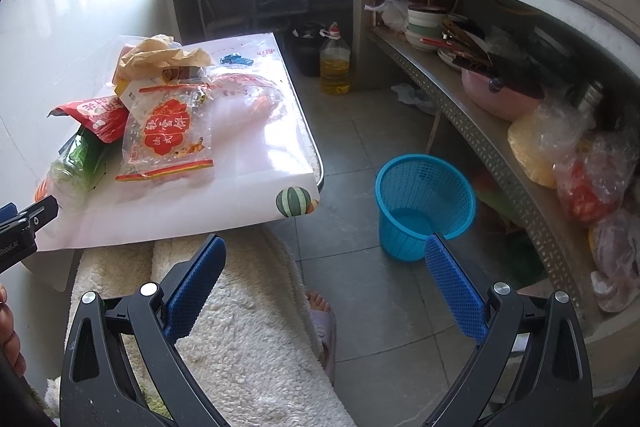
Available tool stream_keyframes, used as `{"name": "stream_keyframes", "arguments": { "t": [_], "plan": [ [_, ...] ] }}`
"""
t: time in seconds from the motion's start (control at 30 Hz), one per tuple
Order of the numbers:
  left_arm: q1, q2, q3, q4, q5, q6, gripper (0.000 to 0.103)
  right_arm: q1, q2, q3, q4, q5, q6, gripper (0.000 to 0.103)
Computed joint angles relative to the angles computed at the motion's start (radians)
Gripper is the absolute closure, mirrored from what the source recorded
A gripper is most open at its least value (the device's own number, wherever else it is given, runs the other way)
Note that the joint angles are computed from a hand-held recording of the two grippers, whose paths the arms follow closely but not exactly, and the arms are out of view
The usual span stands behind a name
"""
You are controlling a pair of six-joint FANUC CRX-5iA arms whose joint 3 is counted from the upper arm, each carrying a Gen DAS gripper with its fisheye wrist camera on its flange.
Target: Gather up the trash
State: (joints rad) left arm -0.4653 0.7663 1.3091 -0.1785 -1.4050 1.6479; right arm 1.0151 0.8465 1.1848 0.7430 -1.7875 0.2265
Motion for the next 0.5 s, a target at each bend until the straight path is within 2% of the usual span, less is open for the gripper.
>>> {"name": "stream_keyframes", "arguments": {
  "t": [0.17,0.23,0.3,0.43,0.5],
  "plan": [
    [0.005,-0.005,-0.018,0.024,0.024,-0.027,0.006,0.001,0.002,-0.001,0.019,-0.007,0.016,0.008],
    [0.01,-0.005,-0.022,0.04,0.03,-0.037,0.006,0.002,-0.021,-0.046,0.024,0.011,0.005,0.008],
    [0.017,-0.014,-0.044,0.064,0.051,-0.043,0.006,0.001,-0.027,-0.058,0.029,0.013,0.003,0.008],
    [0.034,-0.042,-0.112,0.131,0.112,-0.067,0.006,-0.001,0.01,0.002,0.049,-0.025,0.061,0.008],
    [0.046,-0.059,-0.155,0.179,0.148,-0.084,0.006,0.0,-0.004,-0.025,0.056,-0.014,0.057,0.008]
  ]
}}
